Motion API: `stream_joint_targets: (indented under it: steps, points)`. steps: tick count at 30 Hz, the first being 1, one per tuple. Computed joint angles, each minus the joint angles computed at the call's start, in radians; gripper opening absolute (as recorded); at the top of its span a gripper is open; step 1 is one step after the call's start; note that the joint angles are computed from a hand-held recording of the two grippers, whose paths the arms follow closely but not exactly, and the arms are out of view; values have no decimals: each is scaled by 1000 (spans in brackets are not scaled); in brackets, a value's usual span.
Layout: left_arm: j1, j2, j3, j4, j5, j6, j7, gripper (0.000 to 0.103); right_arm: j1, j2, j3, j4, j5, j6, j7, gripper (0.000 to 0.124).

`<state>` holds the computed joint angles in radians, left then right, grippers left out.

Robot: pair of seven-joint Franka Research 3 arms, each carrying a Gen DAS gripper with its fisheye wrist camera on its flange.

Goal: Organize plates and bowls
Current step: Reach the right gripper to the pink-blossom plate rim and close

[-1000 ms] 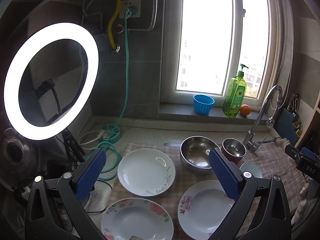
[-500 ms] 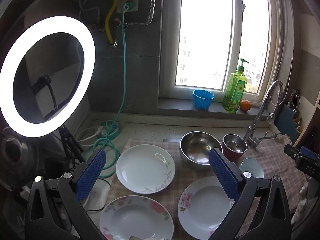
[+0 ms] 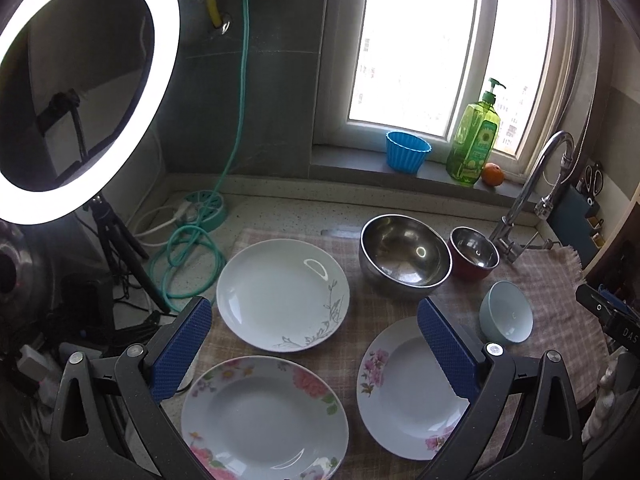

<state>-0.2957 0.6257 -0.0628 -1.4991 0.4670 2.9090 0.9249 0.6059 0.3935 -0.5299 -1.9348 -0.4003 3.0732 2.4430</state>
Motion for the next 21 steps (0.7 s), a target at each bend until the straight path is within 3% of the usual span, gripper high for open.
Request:
stream_joint_targets:
  steps: [5,12,17,21]
  points:
    - [75,49,-111,38,-102,-67,127,91,-133,-9,146,-29,99,-11,-110,101]
    - [131,132,-218,125,-266,-194,332,64,-360,4,407,-51,346,-32,-361,79]
    - [140,214,-261,233,-378,-307,461,44,-591,59,678,-18,589,-86,-614,59]
    - [129,281,-267,335,-454,-410,518,34,-680,110,786,17,738,-124,-738,50]
